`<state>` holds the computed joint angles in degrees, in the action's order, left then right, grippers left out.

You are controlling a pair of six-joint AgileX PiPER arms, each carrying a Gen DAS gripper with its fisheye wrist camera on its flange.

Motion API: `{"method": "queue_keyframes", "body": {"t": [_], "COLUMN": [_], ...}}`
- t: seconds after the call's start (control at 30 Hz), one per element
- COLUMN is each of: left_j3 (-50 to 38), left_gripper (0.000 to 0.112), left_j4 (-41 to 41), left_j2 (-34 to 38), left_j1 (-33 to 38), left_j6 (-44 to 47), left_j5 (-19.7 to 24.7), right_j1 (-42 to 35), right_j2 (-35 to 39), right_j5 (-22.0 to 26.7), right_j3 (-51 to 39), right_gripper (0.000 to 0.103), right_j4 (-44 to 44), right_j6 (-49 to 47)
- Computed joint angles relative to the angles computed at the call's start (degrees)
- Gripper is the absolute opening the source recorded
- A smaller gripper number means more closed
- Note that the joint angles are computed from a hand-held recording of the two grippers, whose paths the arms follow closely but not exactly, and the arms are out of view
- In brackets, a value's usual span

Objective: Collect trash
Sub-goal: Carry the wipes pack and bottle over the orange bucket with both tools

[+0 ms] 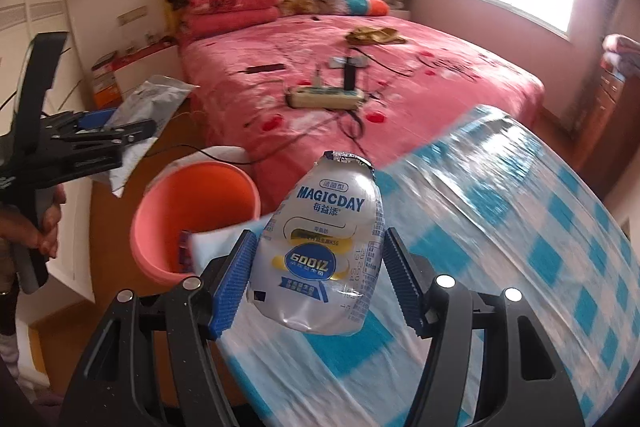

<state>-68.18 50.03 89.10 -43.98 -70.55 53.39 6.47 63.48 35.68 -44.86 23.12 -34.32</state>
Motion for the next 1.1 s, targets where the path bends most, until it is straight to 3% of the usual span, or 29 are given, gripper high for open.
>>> {"method": "queue_keyframes", "body": {"t": [0.43, 1.1], "left_j3": [0.4, 3.5], "left_gripper": [0.071, 0.072], "left_j4": [1.1, -3.3], "left_j2": [0.6, 4.3], "left_j1": [5.2, 9.4], "left_j6": [2.2, 3.3], "left_j5": [1.1, -4.8], "right_j1": [15.7, 24.1], "right_j2": [11.7, 25.1], "right_j5": [-4.3, -7.4], "right_j3": [-8.5, -13.0], "right_gripper": [0.065, 0.065], "right_j4": [-5.5, -7.7], "right_j6": [8.2, 11.5]}}
